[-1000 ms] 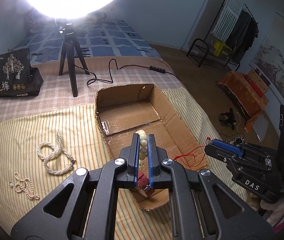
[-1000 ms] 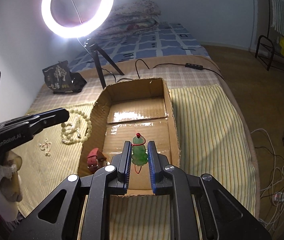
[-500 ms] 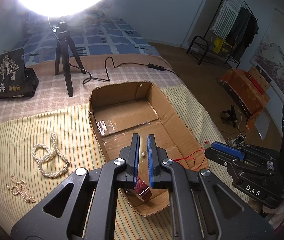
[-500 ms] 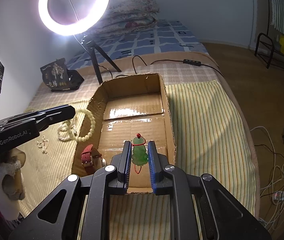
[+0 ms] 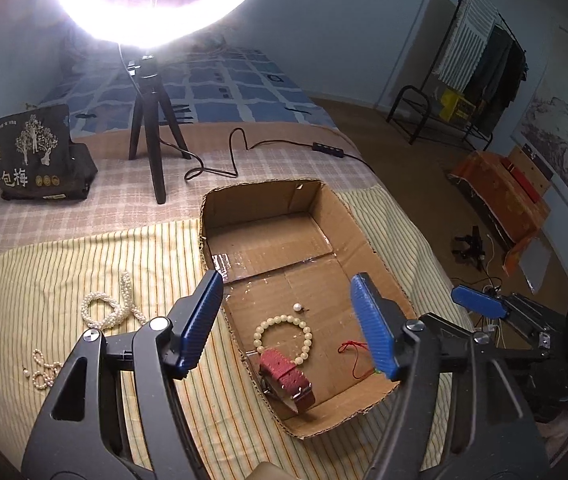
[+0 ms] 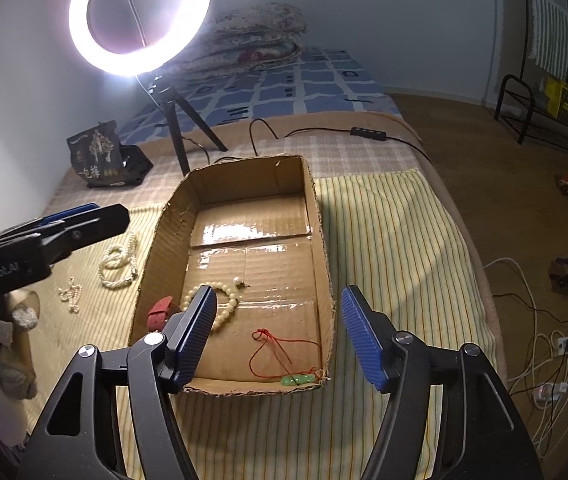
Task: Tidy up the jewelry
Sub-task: 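Lift both open tools out of the cardboard box, then move the left tool to the dark bangle while the right tool approaches the pearl necklace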
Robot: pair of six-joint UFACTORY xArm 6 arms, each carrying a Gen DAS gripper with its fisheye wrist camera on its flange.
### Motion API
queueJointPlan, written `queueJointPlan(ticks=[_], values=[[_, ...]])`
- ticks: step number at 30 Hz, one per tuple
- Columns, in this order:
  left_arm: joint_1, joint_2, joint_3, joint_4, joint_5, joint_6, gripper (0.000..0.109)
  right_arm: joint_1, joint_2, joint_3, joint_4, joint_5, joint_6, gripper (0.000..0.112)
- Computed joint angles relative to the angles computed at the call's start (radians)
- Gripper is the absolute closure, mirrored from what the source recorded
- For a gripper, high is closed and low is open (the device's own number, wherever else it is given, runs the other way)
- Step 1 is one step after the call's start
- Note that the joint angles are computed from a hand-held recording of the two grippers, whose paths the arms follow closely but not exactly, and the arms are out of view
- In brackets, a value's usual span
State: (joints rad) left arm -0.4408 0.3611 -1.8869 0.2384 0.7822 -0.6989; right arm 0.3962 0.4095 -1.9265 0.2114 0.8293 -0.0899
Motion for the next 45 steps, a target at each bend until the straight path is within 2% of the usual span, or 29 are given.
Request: queueJointPlan(ticks=[7, 10, 18, 35, 45], values=[[0.006, -0.042, 0.054, 0.0, -0.01, 0.01, 0.04, 0.008, 0.002, -0.009, -0.013, 0.001, 0.025, 0.046], [0.012, -0.077, 0.097, 0.006, -0.025, 0.006, 0.04, 0.019, 0.0, -0.01, -0.03, -0.008, 0.036, 0.04], [0.046, -0.179, 0.213, 0.044, -0.035, -0.01, 0.04, 0.059, 0.021, -0.047, -0.125, -0.004, 0.086, 0.038], [0.173, -0.397, 0.451, 0.071, -0.052, -0.053, 0.04, 0.135, 0.112, -0.201, -0.185, 0.051, 0.123, 0.036], [0.239, -0.513, 0.578, 0.073, -0.047, -0.057, 0.04, 0.186, 0.216, -0.367, -0.179, 0.103, 0.127, 0.036]])
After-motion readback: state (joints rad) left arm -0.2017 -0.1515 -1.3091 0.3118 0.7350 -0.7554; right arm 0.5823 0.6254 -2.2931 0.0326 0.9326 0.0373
